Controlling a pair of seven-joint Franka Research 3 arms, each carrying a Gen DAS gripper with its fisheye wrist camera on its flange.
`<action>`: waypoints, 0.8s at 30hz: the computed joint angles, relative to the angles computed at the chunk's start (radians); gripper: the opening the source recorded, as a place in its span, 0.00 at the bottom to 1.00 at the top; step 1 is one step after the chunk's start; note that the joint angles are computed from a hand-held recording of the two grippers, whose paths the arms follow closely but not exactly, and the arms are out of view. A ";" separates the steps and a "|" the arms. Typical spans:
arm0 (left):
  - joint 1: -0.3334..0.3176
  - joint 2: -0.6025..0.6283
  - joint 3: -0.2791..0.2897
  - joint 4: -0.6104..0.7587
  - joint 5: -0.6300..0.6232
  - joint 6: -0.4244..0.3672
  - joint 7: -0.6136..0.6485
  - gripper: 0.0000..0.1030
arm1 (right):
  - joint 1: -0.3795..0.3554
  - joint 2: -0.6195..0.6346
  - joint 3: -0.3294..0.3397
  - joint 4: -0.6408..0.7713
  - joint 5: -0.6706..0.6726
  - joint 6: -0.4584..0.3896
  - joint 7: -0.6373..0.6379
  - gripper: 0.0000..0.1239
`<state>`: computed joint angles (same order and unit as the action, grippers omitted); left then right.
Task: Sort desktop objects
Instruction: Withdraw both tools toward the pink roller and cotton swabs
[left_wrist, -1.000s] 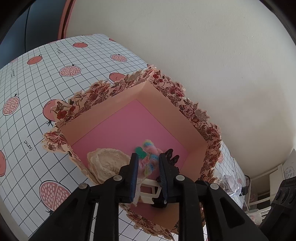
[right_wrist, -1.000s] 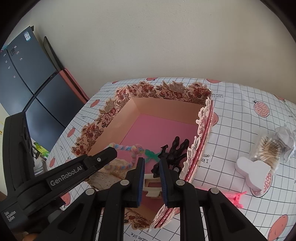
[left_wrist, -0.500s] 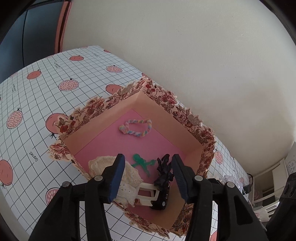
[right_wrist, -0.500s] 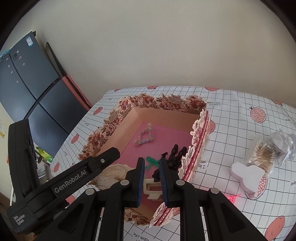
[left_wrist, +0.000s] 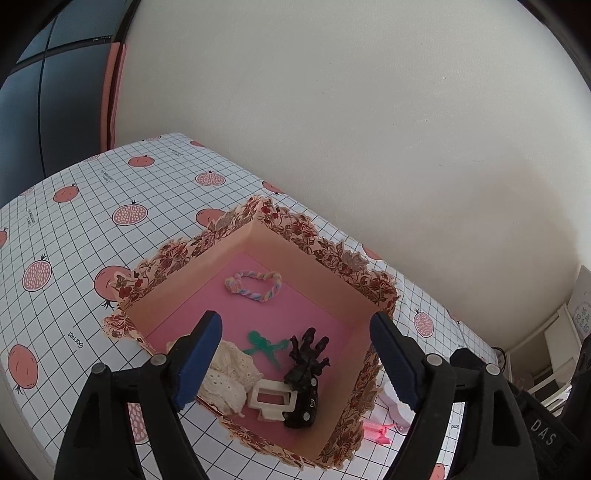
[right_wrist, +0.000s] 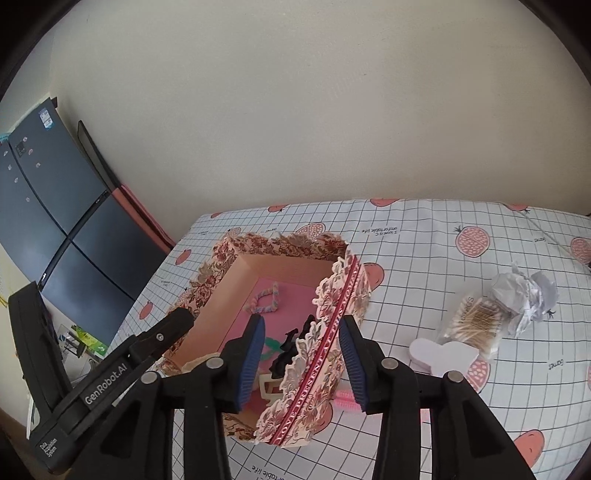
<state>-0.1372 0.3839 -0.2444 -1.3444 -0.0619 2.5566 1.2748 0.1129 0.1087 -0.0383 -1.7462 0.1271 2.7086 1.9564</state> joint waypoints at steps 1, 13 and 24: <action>-0.004 -0.001 0.000 0.001 0.006 -0.001 0.000 0.81 | -0.003 -0.012 -0.005 -0.014 -0.002 0.008 0.003 0.40; -0.041 -0.015 -0.033 -0.008 0.010 0.039 0.078 0.81 | -0.088 -0.141 -0.031 -0.147 -0.057 0.060 0.061 0.42; -0.113 -0.005 -0.062 0.004 0.027 0.041 0.168 0.81 | -0.175 -0.196 -0.046 -0.228 -0.058 0.093 0.071 0.46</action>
<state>-0.2503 0.3785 -0.3059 -1.3405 -0.0349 2.5976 1.4426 -0.0623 -0.0876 -0.0842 -1.9737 0.0688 2.8014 2.0275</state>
